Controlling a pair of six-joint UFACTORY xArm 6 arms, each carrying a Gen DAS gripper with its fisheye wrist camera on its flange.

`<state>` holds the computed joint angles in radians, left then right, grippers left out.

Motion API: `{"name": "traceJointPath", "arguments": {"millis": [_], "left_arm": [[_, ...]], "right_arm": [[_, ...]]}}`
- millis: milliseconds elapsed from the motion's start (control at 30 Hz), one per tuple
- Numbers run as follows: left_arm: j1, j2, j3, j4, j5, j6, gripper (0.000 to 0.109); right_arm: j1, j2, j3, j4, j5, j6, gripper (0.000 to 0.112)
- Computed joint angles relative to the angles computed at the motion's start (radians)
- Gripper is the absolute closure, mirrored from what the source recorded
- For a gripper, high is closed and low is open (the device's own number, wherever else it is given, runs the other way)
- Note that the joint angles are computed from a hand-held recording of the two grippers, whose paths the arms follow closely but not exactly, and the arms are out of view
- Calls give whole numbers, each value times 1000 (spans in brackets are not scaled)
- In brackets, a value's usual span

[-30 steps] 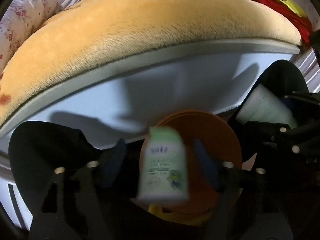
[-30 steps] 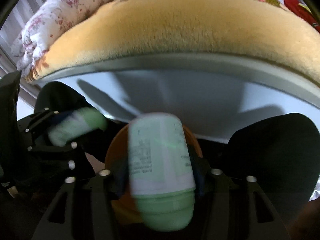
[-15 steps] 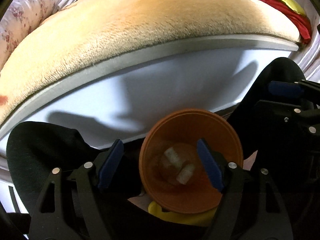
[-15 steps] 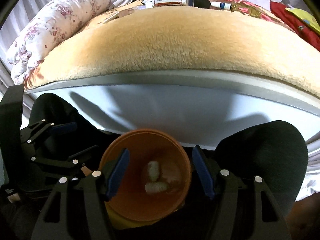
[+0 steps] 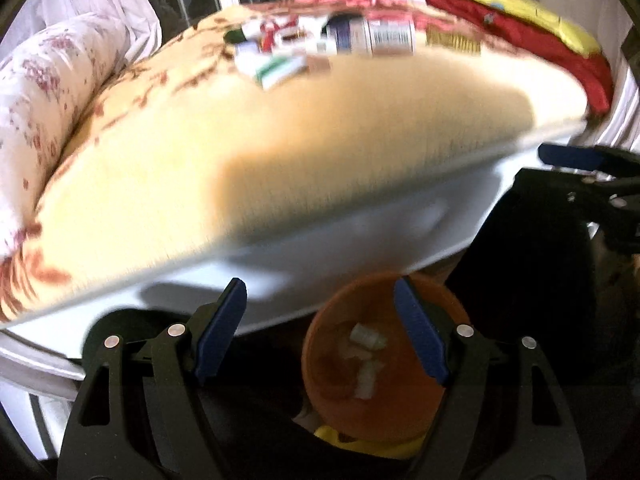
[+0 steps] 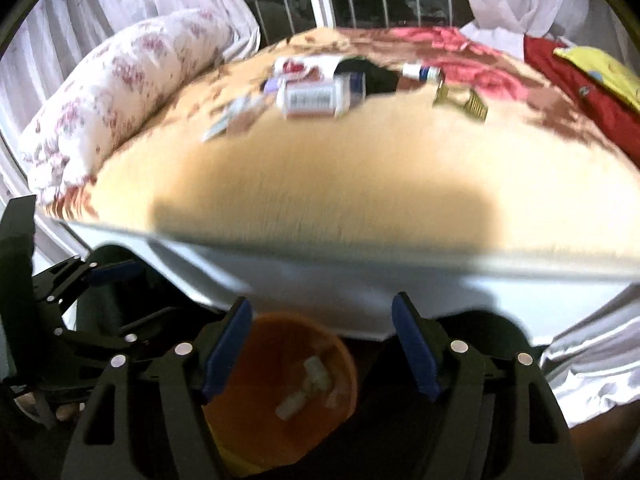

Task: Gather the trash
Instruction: 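Reach the left tool to the green-white ointment tube and grasp it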

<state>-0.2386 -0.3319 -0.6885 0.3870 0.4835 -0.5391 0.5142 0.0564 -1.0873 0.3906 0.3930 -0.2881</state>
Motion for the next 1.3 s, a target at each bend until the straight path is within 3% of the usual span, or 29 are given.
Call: {"name": "traceJointPath", "arguments": {"millis": [133, 333, 600, 833, 1067, 1200, 1267, 1300], "left_arm": [[50, 11, -59, -75, -26, 50, 26], [117, 173, -271, -133, -23, 43, 26], [163, 445, -592, -201, 103, -35, 26], [161, 564, -742, -59, 277, -204, 26], [160, 613, -794, 29, 283, -258, 26], [160, 644, -812, 66, 248, -208, 40], [166, 632, -782, 66, 189, -190, 51], [168, 623, -761, 56, 155, -174, 66]], "right_arm": [[-18, 45, -82, 26, -1, -6, 39], [-37, 105, -158, 130, 18, -61, 37], [-56, 139, -185, 195, 41, -105, 37], [-71, 145, -186, 275, 59, -172, 37], [-74, 138, -183, 312, 66, -198, 36], [-74, 129, -174, 311, 60, -182, 36], [-73, 126, -172, 309, 54, -171, 36], [-74, 127, -174, 306, 54, -167, 36]]}}
